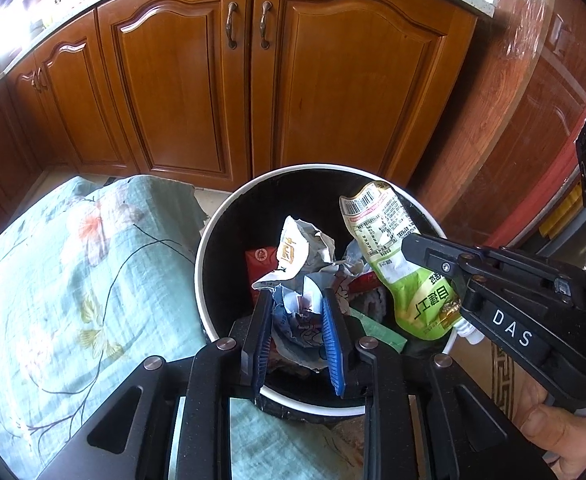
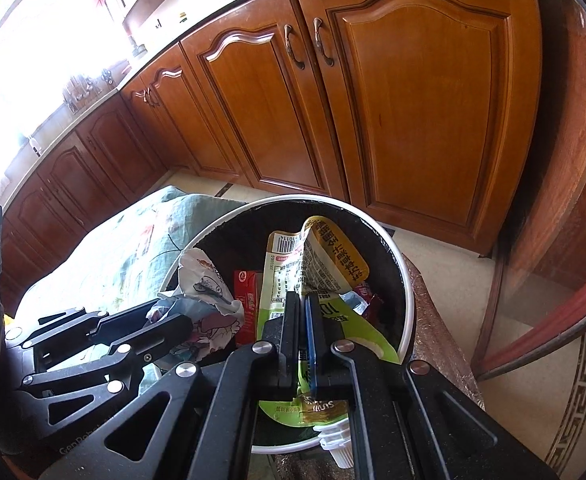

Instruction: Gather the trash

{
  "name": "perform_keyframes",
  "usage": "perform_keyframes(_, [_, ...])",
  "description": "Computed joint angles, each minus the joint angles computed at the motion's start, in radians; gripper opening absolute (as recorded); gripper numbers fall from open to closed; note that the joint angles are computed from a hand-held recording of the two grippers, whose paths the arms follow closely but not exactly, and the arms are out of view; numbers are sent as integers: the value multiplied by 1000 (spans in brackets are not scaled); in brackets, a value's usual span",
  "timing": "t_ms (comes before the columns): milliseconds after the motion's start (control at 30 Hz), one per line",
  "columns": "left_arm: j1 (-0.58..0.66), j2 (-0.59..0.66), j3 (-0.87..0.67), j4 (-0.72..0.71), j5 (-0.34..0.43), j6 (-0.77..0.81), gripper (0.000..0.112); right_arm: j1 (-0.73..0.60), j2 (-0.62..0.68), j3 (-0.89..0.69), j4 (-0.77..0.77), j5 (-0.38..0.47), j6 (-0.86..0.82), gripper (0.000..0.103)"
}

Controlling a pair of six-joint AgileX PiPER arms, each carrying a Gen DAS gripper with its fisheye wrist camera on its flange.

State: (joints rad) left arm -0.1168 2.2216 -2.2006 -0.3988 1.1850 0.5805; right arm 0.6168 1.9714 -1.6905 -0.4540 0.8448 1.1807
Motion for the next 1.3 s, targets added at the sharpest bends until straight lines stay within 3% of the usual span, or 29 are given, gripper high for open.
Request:
perform_keyframes(133, [-9,8,-28,16,15,-18,26,-14,9,-6,20,-7,-15,3])
perform_keyframes(267, [-8,5,-34,21,15,-26,47,-17,0,15,20,-27,-4,9])
perform_keyframes(467, [15,-52,60,8,-33,-5,65,-8,-44,96,-33,-96,94,33])
perform_keyframes(800, [124,-189,273,-106,-91,99,70,71,-164,236,-268,-144,401,69])
perform_keyframes(900, [186,-257,383,-173,-123,164,73,118,-185,263,-352,-132,505,81])
perform_keyframes(1000, [266,-325,486,-268,-101,233,75,177,-199,283,-434,-112,626,92])
perform_keyframes(1233, [475,-485,720,-450,-54,472,80,342,-158,257,-566,17,801,98])
perform_keyframes(1300, [538,-499,751,-483,4,514,82,388,-143,251,-614,60,866,99])
